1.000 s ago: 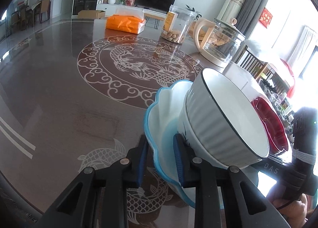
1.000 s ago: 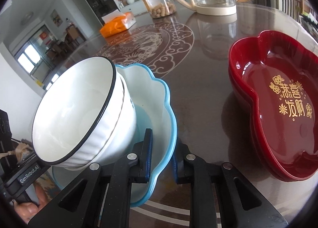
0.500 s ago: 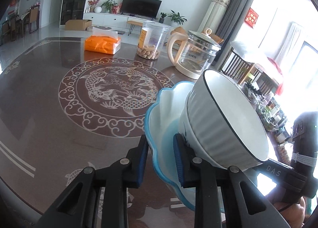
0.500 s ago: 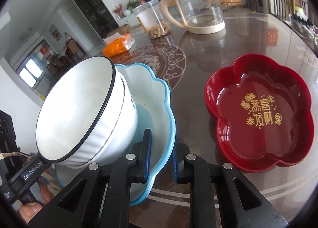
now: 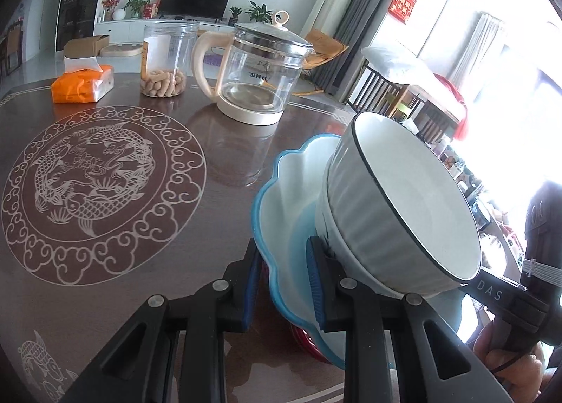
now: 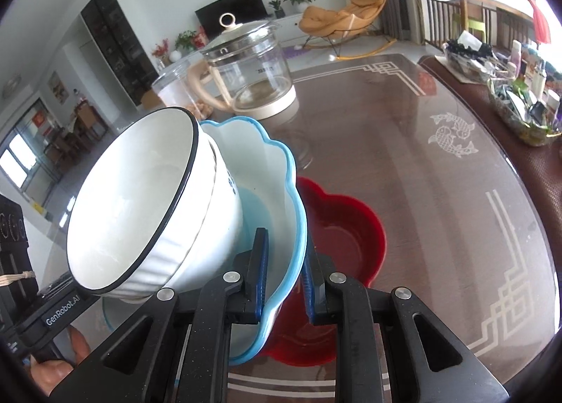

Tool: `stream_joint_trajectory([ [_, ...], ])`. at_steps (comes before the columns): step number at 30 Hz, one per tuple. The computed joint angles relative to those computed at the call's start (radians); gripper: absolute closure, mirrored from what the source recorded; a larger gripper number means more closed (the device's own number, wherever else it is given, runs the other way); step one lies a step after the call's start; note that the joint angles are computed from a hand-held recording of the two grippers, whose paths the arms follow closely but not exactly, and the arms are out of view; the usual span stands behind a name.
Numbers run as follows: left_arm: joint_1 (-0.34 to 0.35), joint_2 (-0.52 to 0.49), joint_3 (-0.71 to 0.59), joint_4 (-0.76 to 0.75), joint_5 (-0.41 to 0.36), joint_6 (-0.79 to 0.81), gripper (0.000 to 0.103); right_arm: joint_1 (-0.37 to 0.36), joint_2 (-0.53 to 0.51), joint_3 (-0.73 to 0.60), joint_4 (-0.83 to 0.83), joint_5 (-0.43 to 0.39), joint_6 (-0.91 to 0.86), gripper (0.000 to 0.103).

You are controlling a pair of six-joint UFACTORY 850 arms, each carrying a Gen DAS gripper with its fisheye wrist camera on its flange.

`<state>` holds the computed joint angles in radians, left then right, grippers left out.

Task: Organize plates and bowls
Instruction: 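Grasp the blue-rimmed bowl's rim with the right gripper and carry it over the red plates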

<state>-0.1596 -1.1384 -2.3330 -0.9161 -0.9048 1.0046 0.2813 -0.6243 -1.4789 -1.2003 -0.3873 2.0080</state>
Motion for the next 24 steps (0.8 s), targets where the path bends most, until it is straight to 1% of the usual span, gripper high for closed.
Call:
stream_joint_trajectory([
  [4,-0.017,0.005,0.026,0.012,0.032,0.004,0.078,-0.021,0.001,0.044,-0.099,0.035,0.119,0.083],
  [8,-0.028,0.015,0.060,0.023,0.050,0.021,0.078,-0.030,0.004,0.077,-0.170,0.051,0.215,0.084],
  [12,-0.037,0.010,0.069,0.050,0.051,0.008,0.078,-0.028,0.011,0.097,-0.201,0.037,0.256,0.084],
  [14,-0.038,0.030,0.112,0.022,0.080,0.053,0.078,-0.027,0.011,0.102,-0.196,0.028,0.248,0.084],
  [15,-0.039,0.035,0.121,0.018,0.087,0.062,0.078,-0.025,0.012,0.106,-0.223,0.023,0.268,0.085],
  [17,-0.038,0.031,0.117,0.014,0.085,0.066,0.078,-0.022,0.009,0.104,-0.236,0.010,0.267,0.085],
  [20,-0.037,0.031,0.117,0.013,0.085,0.083,0.078,-0.025,0.007,0.107,-0.269,0.014,0.294,0.086],
  [22,-0.035,0.019,0.096,0.021,0.066,0.072,0.078,-0.021,0.004,0.107,-0.273,0.002,0.281,0.086],
  [24,-0.032,-0.002,0.055,0.038,0.036,0.036,0.078,-0.023,0.006,0.114,-0.301,0.006,0.306,0.086],
])
